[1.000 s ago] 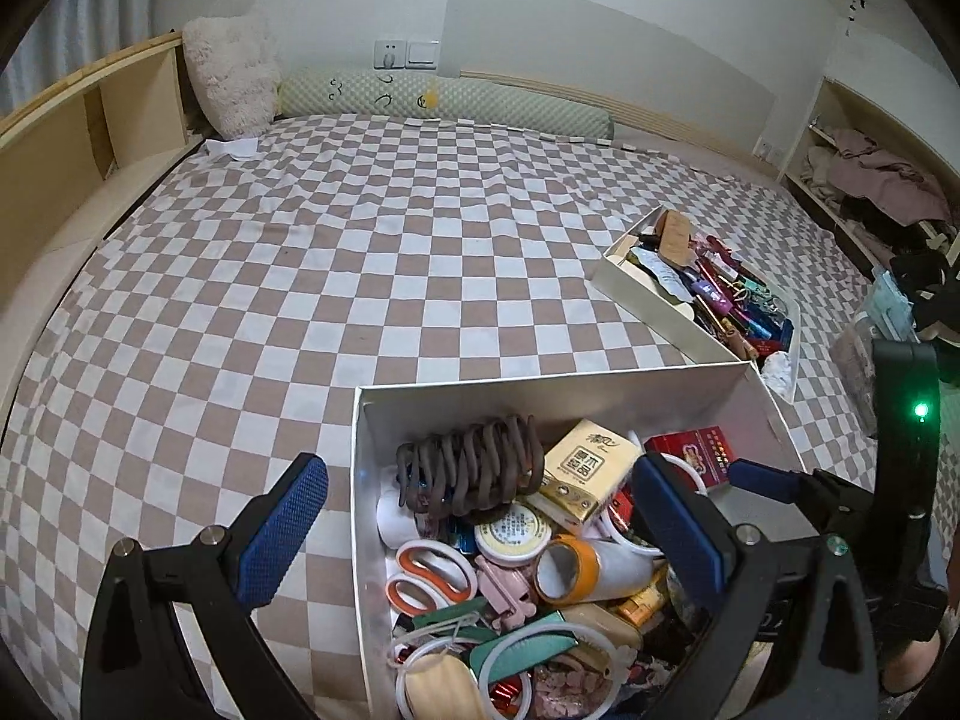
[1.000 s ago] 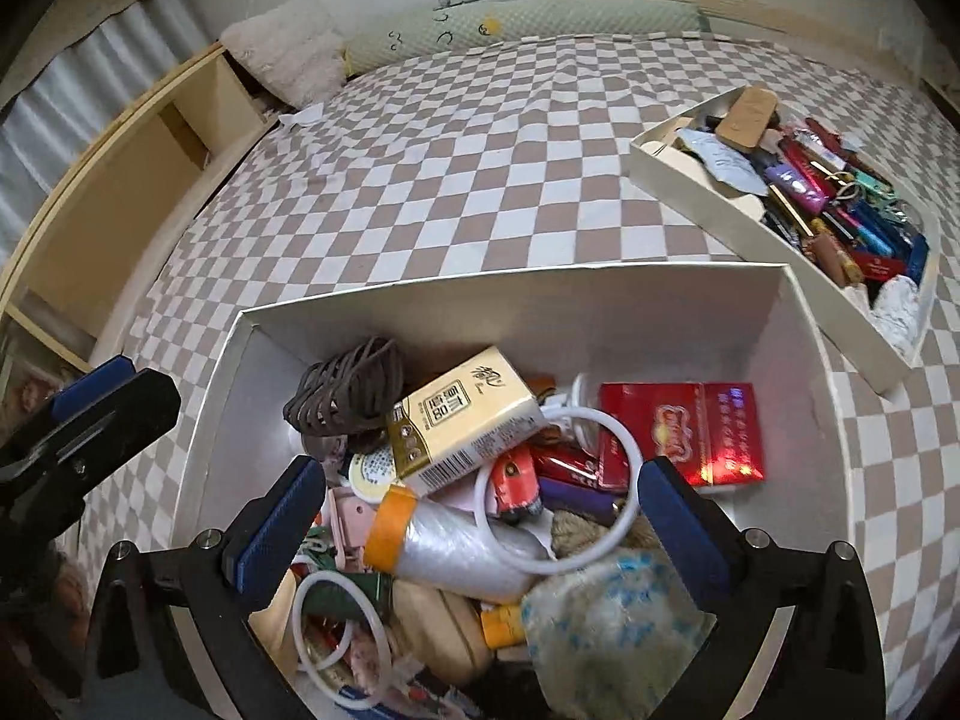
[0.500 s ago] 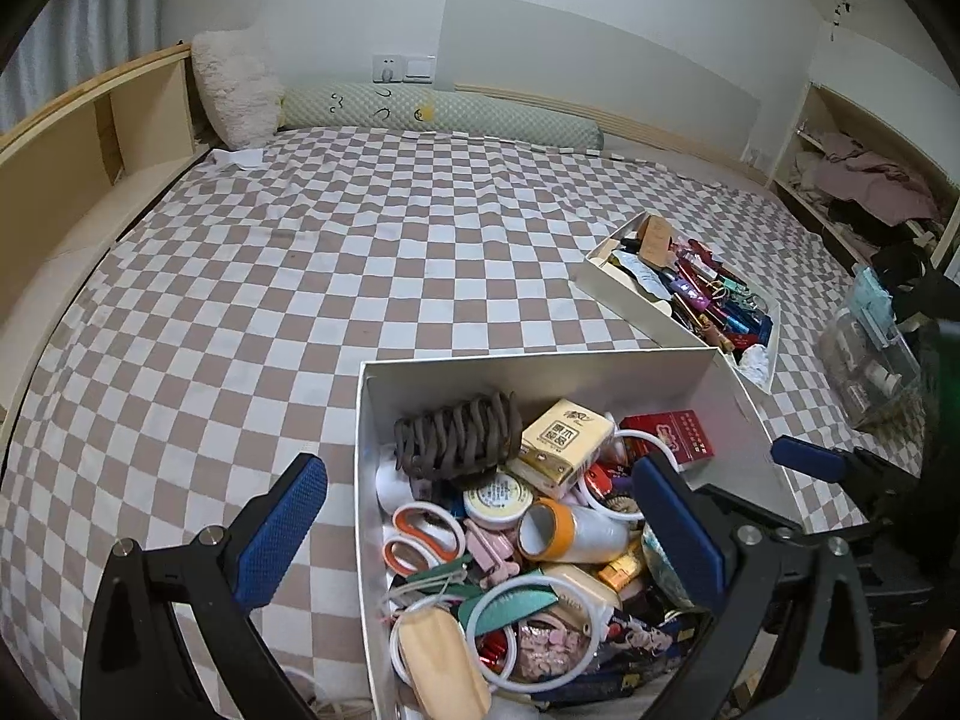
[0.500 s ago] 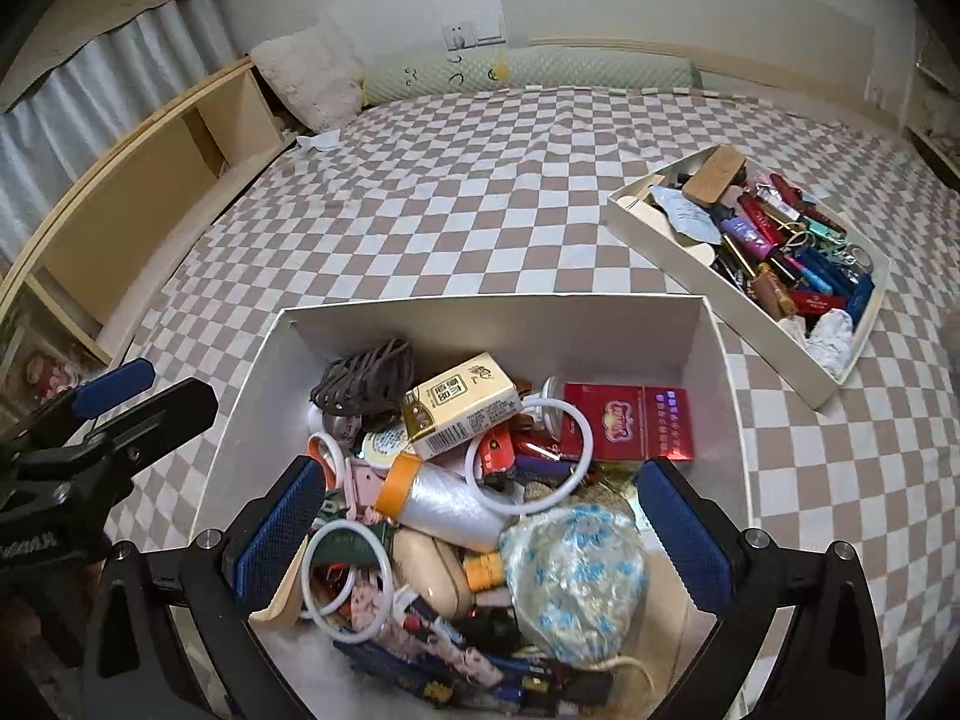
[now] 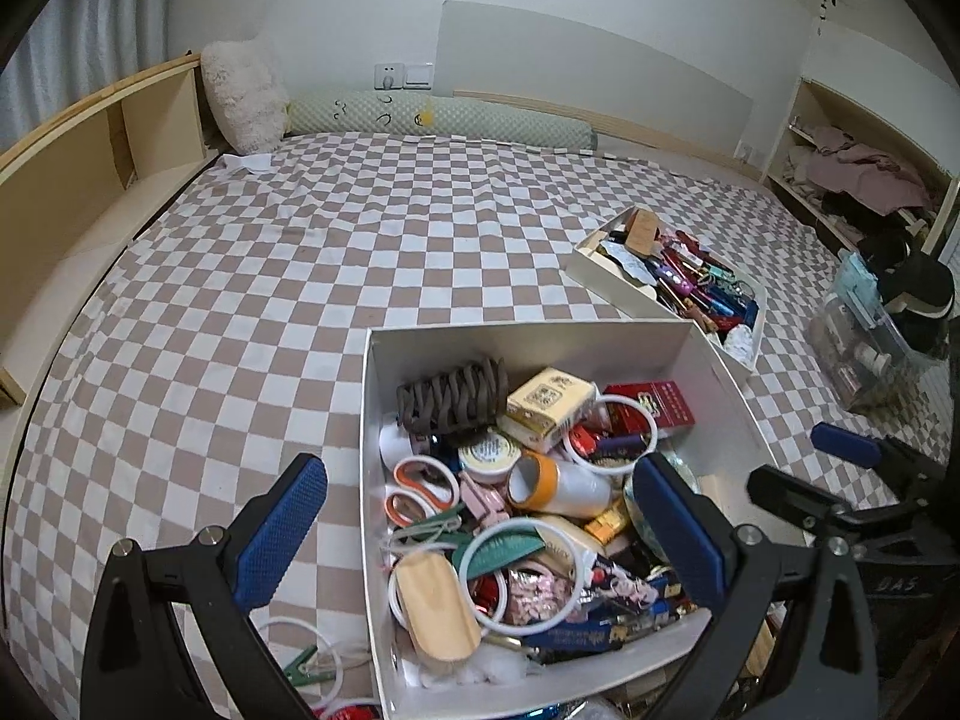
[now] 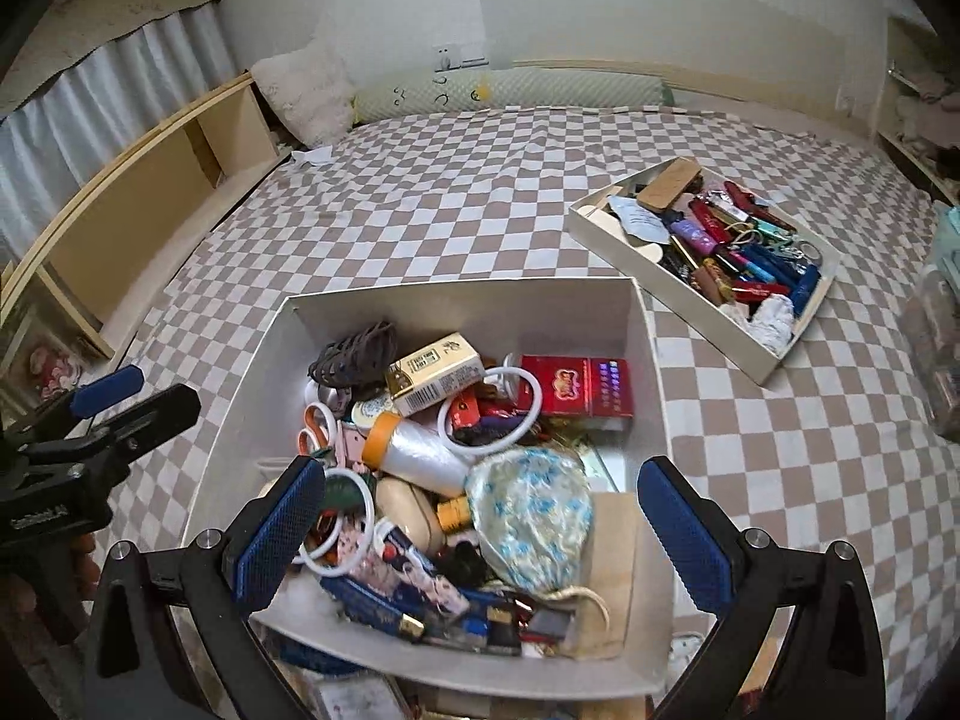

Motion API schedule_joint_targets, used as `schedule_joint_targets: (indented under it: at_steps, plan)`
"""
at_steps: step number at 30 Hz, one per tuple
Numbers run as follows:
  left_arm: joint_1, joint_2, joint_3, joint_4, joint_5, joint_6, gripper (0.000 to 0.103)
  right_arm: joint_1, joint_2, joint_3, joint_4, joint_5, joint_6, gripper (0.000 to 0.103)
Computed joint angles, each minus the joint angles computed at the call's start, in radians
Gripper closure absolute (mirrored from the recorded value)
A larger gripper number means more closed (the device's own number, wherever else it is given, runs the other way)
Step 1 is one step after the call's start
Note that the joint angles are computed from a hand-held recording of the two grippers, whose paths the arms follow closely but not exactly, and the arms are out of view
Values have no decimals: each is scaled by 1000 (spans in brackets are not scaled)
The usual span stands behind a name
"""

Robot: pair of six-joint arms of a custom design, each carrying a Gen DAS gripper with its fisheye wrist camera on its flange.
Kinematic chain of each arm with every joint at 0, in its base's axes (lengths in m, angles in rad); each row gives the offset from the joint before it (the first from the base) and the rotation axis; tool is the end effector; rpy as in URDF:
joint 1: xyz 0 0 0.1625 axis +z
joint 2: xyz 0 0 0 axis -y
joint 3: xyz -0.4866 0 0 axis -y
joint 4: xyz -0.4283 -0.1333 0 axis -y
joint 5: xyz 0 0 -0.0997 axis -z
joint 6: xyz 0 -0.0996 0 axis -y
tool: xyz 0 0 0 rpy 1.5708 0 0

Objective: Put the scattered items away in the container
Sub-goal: 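Withdraw both tools from the box toward the scattered items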

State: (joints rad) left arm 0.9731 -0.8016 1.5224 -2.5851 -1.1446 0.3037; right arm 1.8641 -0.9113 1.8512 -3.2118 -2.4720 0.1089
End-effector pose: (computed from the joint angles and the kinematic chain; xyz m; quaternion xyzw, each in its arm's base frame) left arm -0.2958 -0.7445 0.1715 0.3933 0.8838 -0.1720 0.1860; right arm 0.2456 -0.6224 0.2183 -0.0711 -0.8556 0.3846 0.3390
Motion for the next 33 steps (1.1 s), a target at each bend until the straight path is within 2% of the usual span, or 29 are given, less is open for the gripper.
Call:
schedule_joint_targets:
  at_steps: [13, 24, 27, 30, 33]
  plan:
    - [-23, -62, 107, -61, 21, 23, 0, 49, -32, 73, -50, -68, 2, 0]
    - [-36, -131, 178, -80, 20, 21, 0, 100, -37, 129, -135, -126, -36, 0]
    - [-32, -155, 201, -76, 13, 14, 0, 111, -33, 149, -201, -130, -67, 0]
    - [-22, -174, 221, -80, -8, 15, 1, 122, -17, 170, -324, -131, -143, 0]
    - [-12, -188, 229, -61, -23, -6, 2, 128, -9, 187, -374, -145, -176, 0]
